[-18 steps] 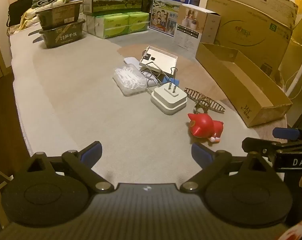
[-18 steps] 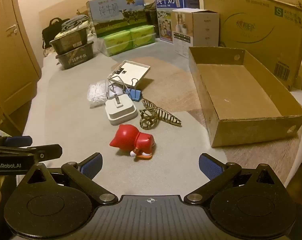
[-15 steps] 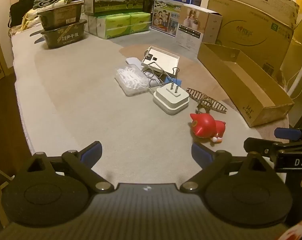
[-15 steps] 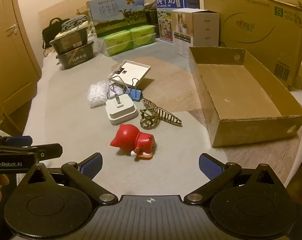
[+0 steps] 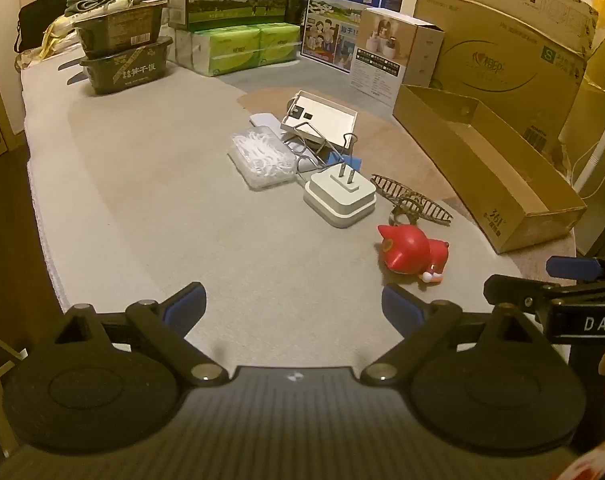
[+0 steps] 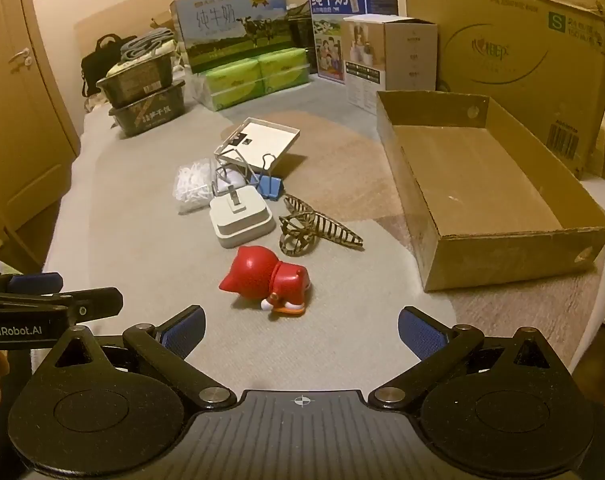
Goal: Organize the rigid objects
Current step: 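Move the right gripper toward the red cat figurine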
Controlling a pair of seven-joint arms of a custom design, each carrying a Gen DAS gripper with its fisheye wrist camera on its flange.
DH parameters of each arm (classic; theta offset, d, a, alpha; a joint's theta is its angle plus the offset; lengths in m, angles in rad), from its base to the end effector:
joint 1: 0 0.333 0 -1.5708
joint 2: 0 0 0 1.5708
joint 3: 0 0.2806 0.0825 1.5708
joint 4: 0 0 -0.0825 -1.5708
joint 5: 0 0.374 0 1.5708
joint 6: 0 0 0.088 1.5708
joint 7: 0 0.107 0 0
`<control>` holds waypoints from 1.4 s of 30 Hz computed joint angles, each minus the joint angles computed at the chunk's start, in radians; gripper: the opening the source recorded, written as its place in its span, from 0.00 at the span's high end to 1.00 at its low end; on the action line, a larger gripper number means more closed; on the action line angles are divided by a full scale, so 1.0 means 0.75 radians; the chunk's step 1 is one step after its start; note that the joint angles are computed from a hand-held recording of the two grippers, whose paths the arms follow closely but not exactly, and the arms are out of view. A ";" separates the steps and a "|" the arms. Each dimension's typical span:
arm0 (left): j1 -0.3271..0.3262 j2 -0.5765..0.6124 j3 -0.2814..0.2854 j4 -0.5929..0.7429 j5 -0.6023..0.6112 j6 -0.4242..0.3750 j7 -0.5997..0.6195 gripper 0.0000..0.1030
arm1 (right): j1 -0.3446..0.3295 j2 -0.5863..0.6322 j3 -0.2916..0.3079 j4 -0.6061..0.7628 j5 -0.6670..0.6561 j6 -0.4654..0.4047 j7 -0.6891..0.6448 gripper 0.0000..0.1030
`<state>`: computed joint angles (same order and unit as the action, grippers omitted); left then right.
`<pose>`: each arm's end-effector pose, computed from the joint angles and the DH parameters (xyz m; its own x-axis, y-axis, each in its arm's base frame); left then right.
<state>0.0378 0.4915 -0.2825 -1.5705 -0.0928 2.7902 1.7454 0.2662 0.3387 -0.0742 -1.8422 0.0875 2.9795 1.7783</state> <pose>0.6967 -0.1334 0.4267 -0.2931 -0.9513 0.0953 -0.7137 0.1514 -0.6839 0.6508 0.1251 0.4124 -0.0009 -0.9811 -0.1936 -0.7100 0.1369 -0.6907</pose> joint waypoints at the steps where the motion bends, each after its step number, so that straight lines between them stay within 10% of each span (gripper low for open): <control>1: -0.001 0.001 0.000 0.001 0.002 -0.002 -0.001 0.09 | 0.000 0.000 0.000 0.000 0.000 0.000 0.000 0.01; 42: 0.005 0.102 0.018 0.132 0.016 -0.065 -0.006 0.11 | 0.015 0.087 -0.006 0.085 0.013 -0.018 0.034 0.01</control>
